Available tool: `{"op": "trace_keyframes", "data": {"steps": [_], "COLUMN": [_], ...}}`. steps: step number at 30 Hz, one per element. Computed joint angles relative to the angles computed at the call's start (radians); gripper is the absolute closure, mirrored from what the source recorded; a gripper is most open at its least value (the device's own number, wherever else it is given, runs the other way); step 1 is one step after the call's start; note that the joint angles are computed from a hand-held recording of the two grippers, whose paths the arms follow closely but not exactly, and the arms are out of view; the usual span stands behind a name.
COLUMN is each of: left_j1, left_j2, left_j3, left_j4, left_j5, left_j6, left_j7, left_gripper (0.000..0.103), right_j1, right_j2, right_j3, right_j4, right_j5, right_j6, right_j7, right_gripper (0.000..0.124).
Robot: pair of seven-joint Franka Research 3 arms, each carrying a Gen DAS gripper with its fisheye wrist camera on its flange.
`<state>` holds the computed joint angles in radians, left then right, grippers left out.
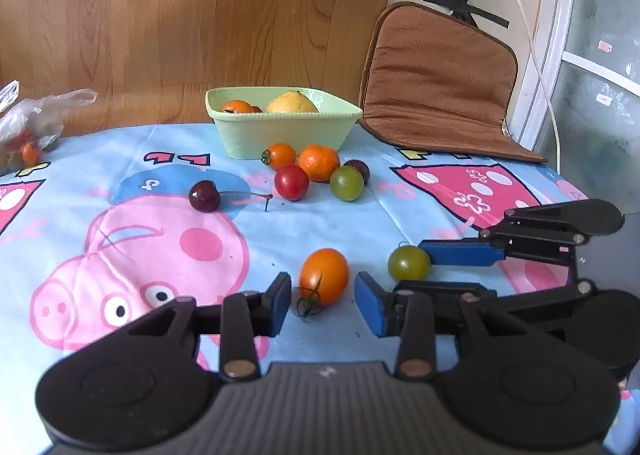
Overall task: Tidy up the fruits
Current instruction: 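Release the orange tomato into the bowl while the right gripper releases the green tomato there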
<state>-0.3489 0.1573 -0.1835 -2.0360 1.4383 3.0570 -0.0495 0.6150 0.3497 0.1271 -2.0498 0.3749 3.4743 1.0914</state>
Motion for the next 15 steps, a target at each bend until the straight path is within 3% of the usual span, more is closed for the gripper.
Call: {"op": "trace_keyframes", "data": {"steps": [2, 4, 7, 9, 11, 13, 15], "left_j1": [-0.004, 0.003, 0.01, 0.015, 0.017, 0.006, 0.005], "left_j2": [0.007, 0.011, 0.019, 0.035, 0.063, 0.106, 0.167], "left_j3": [0.003, 0.002, 0.012, 0.018, 0.028, 0.047, 0.052], "left_j4": [0.009, 0.014, 0.042, 0.083, 0.141, 0.22, 0.308], "left_j5": [0.032, 0.021, 0.018, -0.003, -0.039, -0.044, -0.124], "left_j6": [-0.005, 0.016, 0.034, 0.027, 0.022, 0.006, -0.02], "left_j7": [-0.022, -0.01, -0.011, 0.012, 0.05, 0.068, 0.161], "left_gripper": [0.074, 0.074, 0.074, 0.074, 0.074, 0.074, 0.074], "right_j1": [-0.033, -0.063, -0.181, -0.187, -0.148, -0.169, -0.164], "right_j2": [0.0, 0.0, 0.016, 0.036, 0.062, 0.108, 0.165], "right_j3": [0.029, 0.056, 0.15, 0.142, 0.093, 0.097, 0.076], "right_j4": [-0.002, -0.01, -0.01, 0.026, 0.089, 0.173, 0.276], "right_j5": [-0.023, -0.048, -0.155, -0.177, -0.147, -0.168, -0.154], "right_j6": [-0.003, 0.018, 0.068, 0.081, 0.078, 0.067, 0.042], "right_j7": [0.022, 0.052, 0.169, 0.211, 0.208, 0.232, 0.248], "right_gripper": [0.092, 0.096, 0.096, 0.096, 0.096, 0.096, 0.096]}}
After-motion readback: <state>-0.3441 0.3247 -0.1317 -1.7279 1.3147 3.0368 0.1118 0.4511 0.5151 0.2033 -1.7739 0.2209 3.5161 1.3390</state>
